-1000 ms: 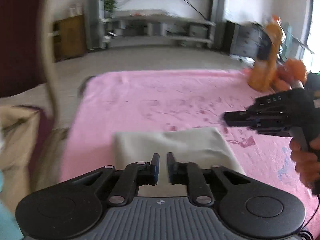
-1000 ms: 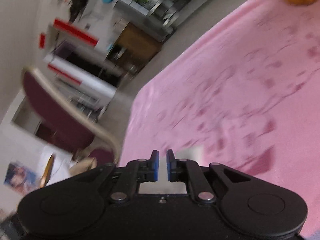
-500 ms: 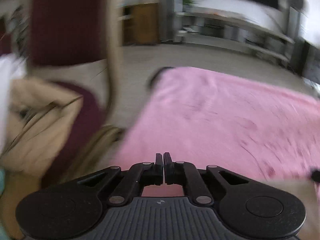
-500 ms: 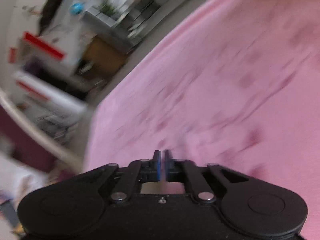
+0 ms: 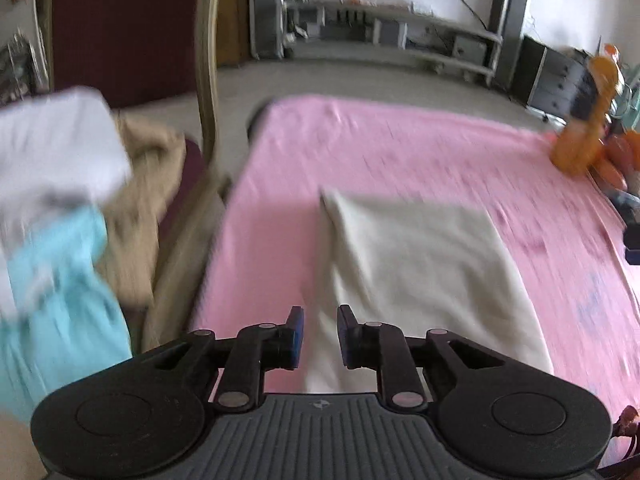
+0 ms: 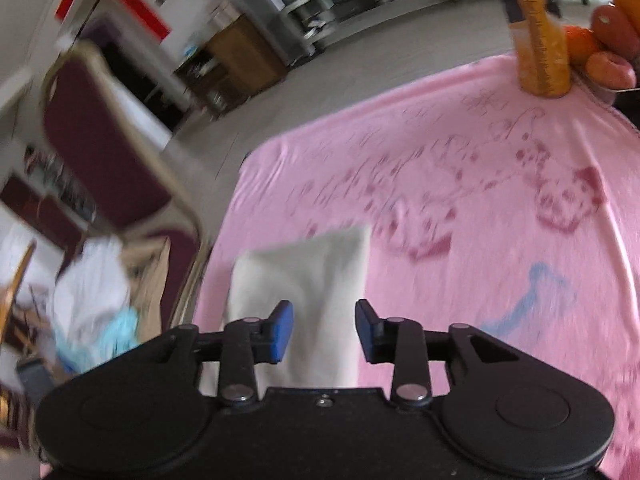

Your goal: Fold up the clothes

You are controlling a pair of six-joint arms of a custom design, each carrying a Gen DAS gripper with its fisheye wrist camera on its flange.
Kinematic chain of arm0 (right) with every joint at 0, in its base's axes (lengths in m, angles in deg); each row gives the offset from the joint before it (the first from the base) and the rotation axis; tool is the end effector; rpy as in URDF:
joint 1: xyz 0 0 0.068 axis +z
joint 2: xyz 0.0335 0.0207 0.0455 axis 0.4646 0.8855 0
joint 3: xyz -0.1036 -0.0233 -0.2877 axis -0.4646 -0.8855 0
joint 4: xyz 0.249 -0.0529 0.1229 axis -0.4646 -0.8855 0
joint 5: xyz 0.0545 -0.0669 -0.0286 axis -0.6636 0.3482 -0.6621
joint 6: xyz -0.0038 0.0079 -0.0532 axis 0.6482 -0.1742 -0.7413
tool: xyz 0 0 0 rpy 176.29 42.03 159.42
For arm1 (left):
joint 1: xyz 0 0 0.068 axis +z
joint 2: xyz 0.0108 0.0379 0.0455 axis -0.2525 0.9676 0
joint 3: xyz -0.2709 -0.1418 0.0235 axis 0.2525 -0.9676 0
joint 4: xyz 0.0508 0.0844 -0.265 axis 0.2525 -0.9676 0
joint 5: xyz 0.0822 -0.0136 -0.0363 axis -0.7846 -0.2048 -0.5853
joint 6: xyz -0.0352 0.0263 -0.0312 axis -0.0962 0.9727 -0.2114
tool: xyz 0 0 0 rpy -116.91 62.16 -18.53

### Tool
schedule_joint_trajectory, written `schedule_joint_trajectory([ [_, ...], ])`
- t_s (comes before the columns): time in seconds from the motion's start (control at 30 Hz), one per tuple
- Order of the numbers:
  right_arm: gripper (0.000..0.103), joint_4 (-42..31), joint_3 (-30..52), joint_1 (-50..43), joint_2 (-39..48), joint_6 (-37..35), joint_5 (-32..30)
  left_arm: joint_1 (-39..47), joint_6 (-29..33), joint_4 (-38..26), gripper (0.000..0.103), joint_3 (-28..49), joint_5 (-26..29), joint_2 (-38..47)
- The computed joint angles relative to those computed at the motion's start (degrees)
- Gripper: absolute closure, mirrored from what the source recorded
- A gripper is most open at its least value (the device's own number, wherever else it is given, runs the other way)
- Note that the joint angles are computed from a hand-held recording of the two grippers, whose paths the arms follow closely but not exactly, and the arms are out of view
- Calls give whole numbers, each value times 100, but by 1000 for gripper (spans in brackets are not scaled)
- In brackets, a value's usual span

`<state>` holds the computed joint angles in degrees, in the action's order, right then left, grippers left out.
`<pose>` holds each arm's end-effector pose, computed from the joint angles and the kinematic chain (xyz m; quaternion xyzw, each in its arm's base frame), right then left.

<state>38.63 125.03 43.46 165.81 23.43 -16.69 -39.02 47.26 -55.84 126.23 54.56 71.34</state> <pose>0.3434 0.1128 0.2631 -0.0545 0.9205 0.2917 0.2544 0.2470 -0.0984 0.2205 -0.1083 0.9343 0.0114 0.3394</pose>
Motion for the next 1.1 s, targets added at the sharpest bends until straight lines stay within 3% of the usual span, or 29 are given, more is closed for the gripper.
schedule_joint_trajectory([
  [0.07,68,-4,-267,341,-144,-16,287,-186,-52,176,87,-79,-33,127],
  [0.17,79,638,-691,911,-35,189,888,-589,359,524,88,-14,-827,658],
  [0.27,80,1380,-979,1345,241,6,1222,-631,573,463,90,174,-877,1150],
  [0.4,79,1268,-1209,1701,328,-288,1623,-805,381,-220,90,77,-650,839],
  [0.57,81,46,-1430,1588,-322,-269,1248,-1163,-304,-782,91,-419,-407,-106],
  [0.63,81,82,-1796,1424,-792,-167,1029,-1264,-373,-530,91,-653,-384,-570],
  [0.73,83,686,-2244,1278,-1324,-47,975,-1382,-335,-35,91,-916,-298,-1091],
  [0.77,90,889,-2345,1251,-1436,-3,986,-1383,-227,218,91,-956,-192,-1120],
  [0.87,94,1431,-2453,1219,-1376,127,877,-1464,67,689,91,-830,176,-688],
  [0.97,94,1783,-2471,1278,-1012,117,772,-1508,276,520,91,-523,383,-19],
  [1.07,94,1529,-2295,1445,-490,-183,965,-1587,370,115,90,-290,199,489],
  [1.1,99,1335,-2196,1536,-359,-264,1152,-1615,396,56,90,-262,147,498],
])
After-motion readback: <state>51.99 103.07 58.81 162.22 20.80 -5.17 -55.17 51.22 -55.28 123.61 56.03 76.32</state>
